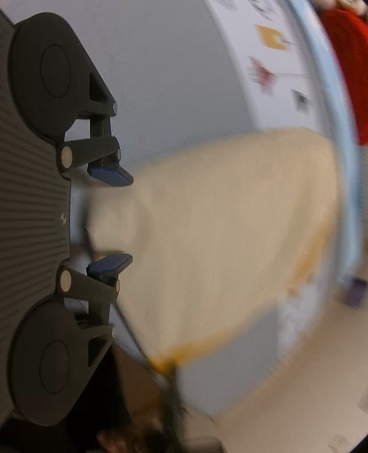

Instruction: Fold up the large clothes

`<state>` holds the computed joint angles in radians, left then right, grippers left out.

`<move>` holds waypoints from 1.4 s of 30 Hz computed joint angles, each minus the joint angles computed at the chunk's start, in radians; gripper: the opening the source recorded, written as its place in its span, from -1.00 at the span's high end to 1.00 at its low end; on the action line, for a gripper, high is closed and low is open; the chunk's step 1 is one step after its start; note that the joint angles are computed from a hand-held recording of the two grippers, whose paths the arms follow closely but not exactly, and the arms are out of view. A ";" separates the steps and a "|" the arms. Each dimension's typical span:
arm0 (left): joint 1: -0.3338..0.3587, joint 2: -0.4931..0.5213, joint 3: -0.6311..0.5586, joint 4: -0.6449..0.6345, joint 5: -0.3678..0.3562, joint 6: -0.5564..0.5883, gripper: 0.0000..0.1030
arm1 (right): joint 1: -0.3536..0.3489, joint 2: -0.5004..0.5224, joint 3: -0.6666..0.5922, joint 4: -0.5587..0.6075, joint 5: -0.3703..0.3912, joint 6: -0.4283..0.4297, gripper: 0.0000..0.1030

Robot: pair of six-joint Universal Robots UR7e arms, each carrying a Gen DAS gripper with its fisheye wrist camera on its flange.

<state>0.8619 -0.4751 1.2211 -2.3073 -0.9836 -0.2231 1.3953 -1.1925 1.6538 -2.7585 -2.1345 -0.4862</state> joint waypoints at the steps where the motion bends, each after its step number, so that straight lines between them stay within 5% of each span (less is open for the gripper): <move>1: 0.006 0.007 -0.019 0.063 -0.006 -0.044 -0.17 | 0.002 0.000 0.004 -0.005 -0.009 -0.009 1.00; 4: 0.004 -0.006 0.002 0.042 -0.018 -0.035 -0.15 | 0.013 0.023 -0.011 -0.012 -0.068 -0.030 0.96; 7: 0.000 -0.044 0.058 -0.055 -0.035 -0.023 -0.15 | 0.026 0.020 -0.001 -0.138 -0.100 -0.038 0.96; 12: 0.010 -0.090 0.120 -0.196 -0.019 -0.047 -0.15 | 0.013 -0.061 0.046 -0.416 0.224 -0.049 0.82; 16: 0.013 -0.110 0.146 -0.252 0.021 -0.070 -0.15 | 0.012 -0.049 -0.006 -0.463 0.387 -0.129 0.63; 18: 0.006 -0.095 0.121 -0.253 0.042 -0.084 -0.15 | 0.010 -0.024 -0.062 -0.413 0.434 -0.121 0.36; 24: 0.002 -0.068 0.090 -0.268 0.070 -0.082 -0.15 | -0.004 0.110 -0.297 -0.153 0.466 -0.006 0.06; 32: 0.021 -0.048 0.049 -0.259 0.072 -0.081 -0.15 | -0.039 0.333 -0.580 0.012 0.393 0.211 0.03; 40: 0.038 -0.039 0.021 -0.236 0.073 -0.082 -0.15 | -0.060 0.530 -0.939 0.372 0.465 0.300 -0.12; 41: 0.039 -0.037 0.018 -0.234 0.073 -0.080 -0.15 | -0.060 0.554 -0.985 0.408 0.481 0.313 -0.11; 42: 0.040 -0.036 0.015 -0.234 0.073 -0.079 -0.15 | -0.059 0.569 -1.016 0.427 0.499 0.313 0.18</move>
